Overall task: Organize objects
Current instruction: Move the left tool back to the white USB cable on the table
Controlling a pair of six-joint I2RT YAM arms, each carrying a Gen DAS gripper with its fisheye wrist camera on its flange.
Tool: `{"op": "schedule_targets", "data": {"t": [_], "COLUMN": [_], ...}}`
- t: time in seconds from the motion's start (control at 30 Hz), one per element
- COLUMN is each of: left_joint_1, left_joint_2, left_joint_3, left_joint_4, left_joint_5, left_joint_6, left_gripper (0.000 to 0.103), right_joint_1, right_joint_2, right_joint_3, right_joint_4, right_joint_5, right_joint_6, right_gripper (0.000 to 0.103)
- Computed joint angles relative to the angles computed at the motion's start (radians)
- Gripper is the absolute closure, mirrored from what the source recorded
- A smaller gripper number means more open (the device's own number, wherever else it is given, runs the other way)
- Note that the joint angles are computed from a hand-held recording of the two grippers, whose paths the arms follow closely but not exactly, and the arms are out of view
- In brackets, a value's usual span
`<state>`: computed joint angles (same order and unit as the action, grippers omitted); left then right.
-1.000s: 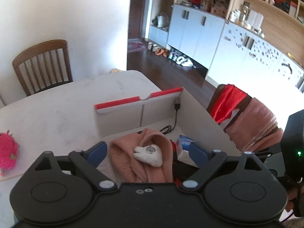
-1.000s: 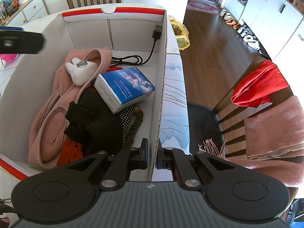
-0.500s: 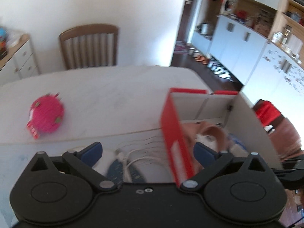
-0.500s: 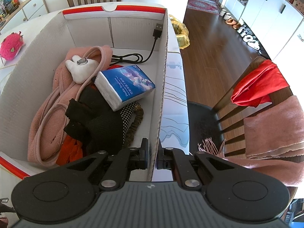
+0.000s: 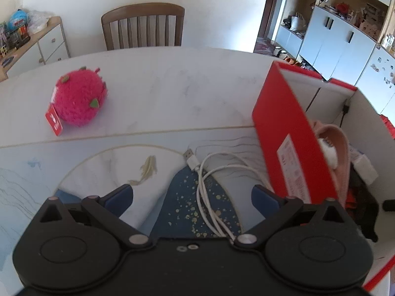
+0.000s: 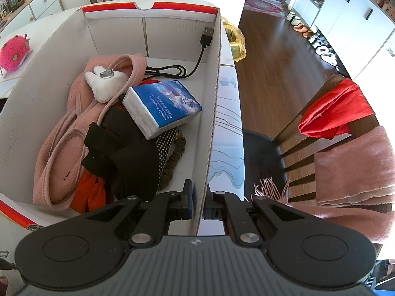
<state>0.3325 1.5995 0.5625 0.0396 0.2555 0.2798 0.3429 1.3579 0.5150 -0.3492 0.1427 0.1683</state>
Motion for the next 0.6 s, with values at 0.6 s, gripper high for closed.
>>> {"op": "schedule_targets", "data": {"t": [0.6], "left_joint_1": [-0.059], "left_joint_2": [0.15], "left_joint_3": [0.021], "left_joint_4": [0.09], "left_joint_5": [-0.052], "left_joint_6": [-0.036], "left_gripper": [0.032], "right_joint_1": [0.008], "right_joint_2": [-0.003], "right_joint_3": [0.004], "right_joint_4": [-0.016], "right_joint_5": [0.009], "right_joint_6": [0.002], "right_gripper": [0.097]}}
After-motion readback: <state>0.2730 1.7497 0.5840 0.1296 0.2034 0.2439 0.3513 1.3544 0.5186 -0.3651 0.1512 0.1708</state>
